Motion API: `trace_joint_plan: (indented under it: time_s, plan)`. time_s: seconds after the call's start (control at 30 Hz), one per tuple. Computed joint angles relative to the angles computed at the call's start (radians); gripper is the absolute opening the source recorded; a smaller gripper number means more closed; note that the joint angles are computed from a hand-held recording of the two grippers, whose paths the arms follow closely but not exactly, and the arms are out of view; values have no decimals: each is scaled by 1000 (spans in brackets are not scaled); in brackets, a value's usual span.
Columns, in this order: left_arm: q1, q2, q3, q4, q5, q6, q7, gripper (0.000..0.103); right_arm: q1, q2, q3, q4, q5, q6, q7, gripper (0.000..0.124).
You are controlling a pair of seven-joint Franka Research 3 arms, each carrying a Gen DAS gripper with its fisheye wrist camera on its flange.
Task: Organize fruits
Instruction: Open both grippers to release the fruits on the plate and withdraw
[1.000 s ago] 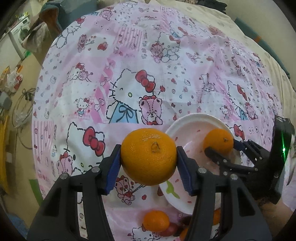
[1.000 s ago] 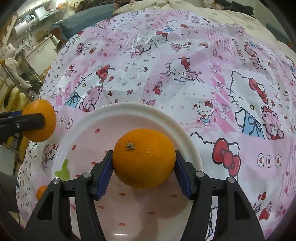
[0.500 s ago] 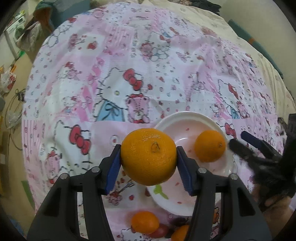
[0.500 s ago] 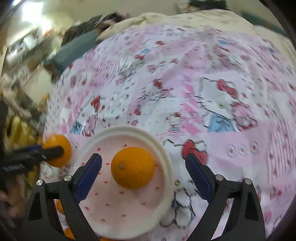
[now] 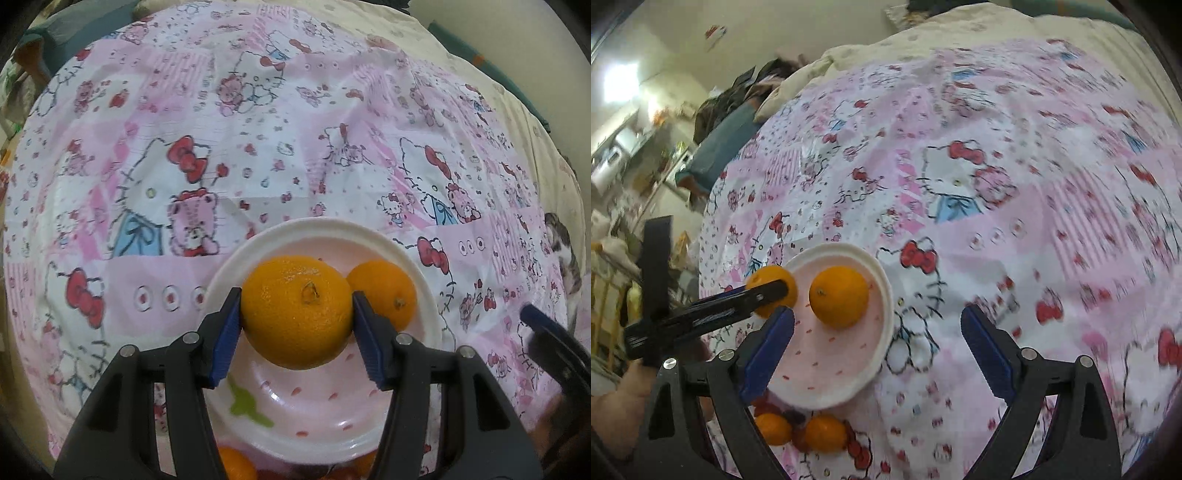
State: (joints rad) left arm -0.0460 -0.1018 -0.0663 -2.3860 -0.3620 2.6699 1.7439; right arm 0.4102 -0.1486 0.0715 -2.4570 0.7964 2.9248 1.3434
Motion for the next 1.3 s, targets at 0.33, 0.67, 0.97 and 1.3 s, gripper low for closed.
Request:
trace_joint_plan:
  time_s: [0.33,0.67,0.97,1.3]
  plan:
    - [21,65,-18,26,36,9,-53,54,38,-54,-30,-52,104,25,7,94]
    - [29,71,-32,17,70,31,-57,57,31,-51,-18,-46,113,38,-4,94]
    - [20,17,-20,-19,89,53,-59,95,15,-41,0,-50,18,59,63,94]
    - [-7,-157,38,-113,83,41,-68,95,47,-43,-12,-32,31,60,40,94]
